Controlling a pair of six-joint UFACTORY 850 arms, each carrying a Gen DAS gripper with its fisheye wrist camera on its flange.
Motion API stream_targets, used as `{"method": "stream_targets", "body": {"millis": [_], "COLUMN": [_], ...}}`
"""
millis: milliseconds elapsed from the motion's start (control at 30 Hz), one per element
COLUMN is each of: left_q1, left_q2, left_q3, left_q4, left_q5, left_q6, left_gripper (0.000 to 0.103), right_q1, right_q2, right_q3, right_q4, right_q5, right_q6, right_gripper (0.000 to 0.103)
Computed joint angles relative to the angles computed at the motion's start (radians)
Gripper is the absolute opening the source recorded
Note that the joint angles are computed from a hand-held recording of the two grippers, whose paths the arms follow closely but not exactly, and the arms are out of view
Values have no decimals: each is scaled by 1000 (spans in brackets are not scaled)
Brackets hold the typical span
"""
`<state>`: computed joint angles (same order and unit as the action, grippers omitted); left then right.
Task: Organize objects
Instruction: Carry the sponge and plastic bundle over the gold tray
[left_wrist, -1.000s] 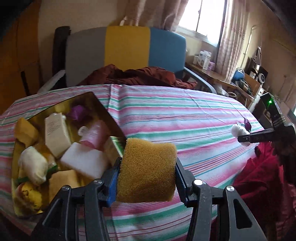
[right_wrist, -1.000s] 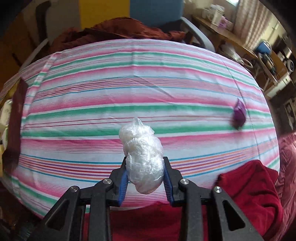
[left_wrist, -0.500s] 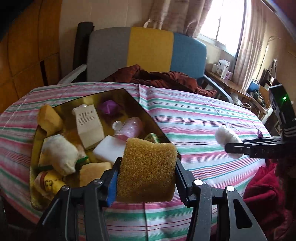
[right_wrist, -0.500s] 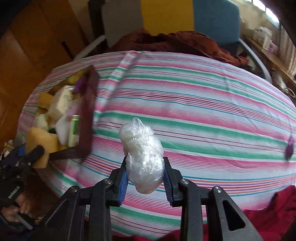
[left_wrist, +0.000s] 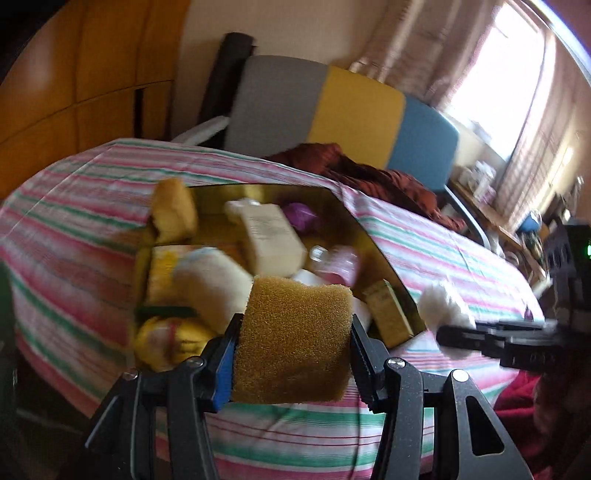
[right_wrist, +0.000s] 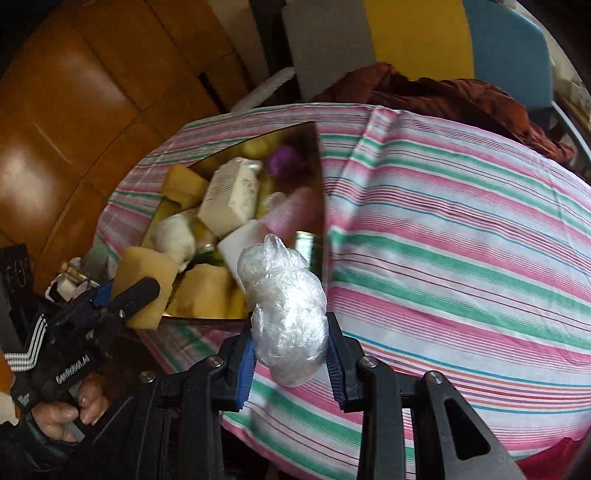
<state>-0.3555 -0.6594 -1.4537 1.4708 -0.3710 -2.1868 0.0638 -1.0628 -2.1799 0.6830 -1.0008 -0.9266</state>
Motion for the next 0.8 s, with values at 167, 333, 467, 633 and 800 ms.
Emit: {"method": "stream_targets", "body": {"millis": [167,333,467,633,800], "left_q1": [23,49,59,56,58], "left_q2": [67,115,126,111,88], "left_q3": [95,158,168,144,109], "left_q4": [109,218,291,323,325], "left_q5": [-31,-33,-8,22,57], "left_q6": [-164,-322,-398,-405,-387], "left_gripper": [53,53,53,54,54], "right_q1": [18,34,50,69,80], "right_q2": [-4,-11,-15,-20,-35], "right_q3": [0,-10,-16,-21,-32], "right_q4": [16,27,35,22,23], "right_q5": [-20,-35,-34,-7,2], "right_q6": [-29,-52,-72,-78,-78], "right_gripper": [33,33,33,33,33]}}
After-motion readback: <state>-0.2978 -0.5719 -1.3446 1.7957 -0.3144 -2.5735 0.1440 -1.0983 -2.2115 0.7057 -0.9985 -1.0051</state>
